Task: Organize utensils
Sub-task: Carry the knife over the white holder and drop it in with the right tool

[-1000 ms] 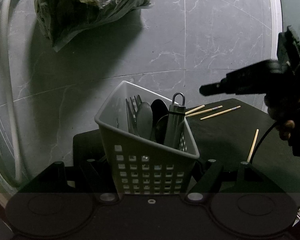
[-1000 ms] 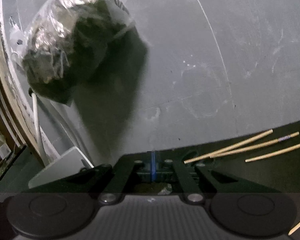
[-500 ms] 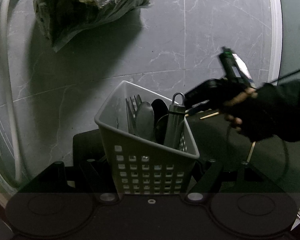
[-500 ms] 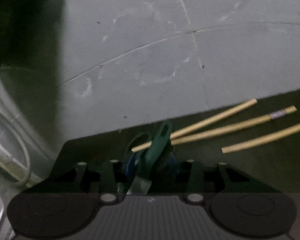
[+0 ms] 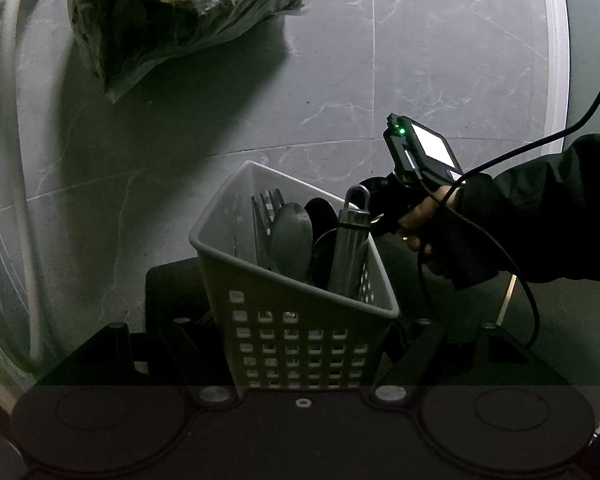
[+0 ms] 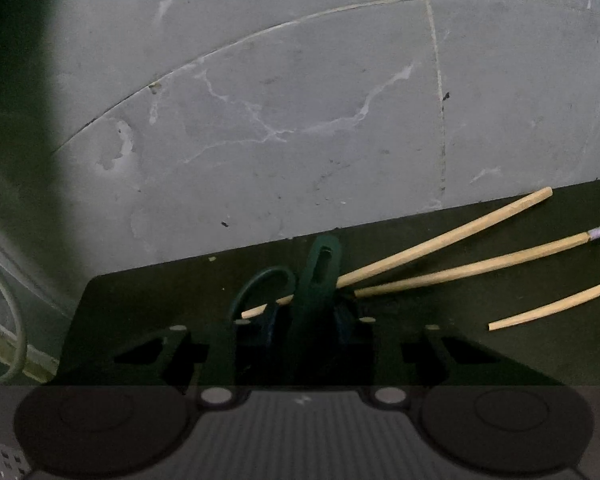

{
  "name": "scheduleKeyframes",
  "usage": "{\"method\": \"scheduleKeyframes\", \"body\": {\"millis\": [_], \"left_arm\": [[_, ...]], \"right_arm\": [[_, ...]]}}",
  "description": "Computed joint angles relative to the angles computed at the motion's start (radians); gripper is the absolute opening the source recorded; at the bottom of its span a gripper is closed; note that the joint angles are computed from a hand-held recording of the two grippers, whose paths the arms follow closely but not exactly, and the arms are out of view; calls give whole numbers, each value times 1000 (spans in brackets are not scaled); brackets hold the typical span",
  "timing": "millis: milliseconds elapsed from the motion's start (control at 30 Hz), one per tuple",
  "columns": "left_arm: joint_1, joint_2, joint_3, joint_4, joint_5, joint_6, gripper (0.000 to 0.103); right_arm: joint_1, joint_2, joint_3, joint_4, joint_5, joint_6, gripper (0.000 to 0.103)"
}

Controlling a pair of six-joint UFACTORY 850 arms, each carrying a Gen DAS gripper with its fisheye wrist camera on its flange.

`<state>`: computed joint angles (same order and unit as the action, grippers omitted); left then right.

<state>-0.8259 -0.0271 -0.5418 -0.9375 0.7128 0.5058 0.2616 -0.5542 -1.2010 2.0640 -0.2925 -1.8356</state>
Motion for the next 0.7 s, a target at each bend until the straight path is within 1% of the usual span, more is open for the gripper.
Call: {"method": "scheduleKeyframes", "body": {"millis": [67, 133, 200, 267, 400, 600, 633, 700], "left_arm": [[2, 1, 1, 3, -2, 1, 76], [2, 1, 2, 8, -1, -2, 76], [4, 4, 6, 15, -1, -6, 76], [5, 3, 6, 16, -1, -8, 76], [5, 1, 5, 16, 1, -11, 76], [11, 1, 10, 38, 3, -23, 76], [12, 1, 11, 42, 4, -25, 76], [13, 1, 12, 48, 4, -28, 76]], "right_arm": [[-3, 4, 5, 7, -3, 11, 20], [-13, 9, 16, -23, -27, 63, 20], [-22, 17, 29, -9, -41, 55, 20], [-35, 40, 61, 4, -83, 50, 20], [-69, 127, 170, 96, -217, -50, 20], [-122, 308, 360, 201, -468, -148, 20], [-128, 342, 391, 214, -512, -166, 19], [-136, 392, 429, 220, -587, -180, 14]]}}
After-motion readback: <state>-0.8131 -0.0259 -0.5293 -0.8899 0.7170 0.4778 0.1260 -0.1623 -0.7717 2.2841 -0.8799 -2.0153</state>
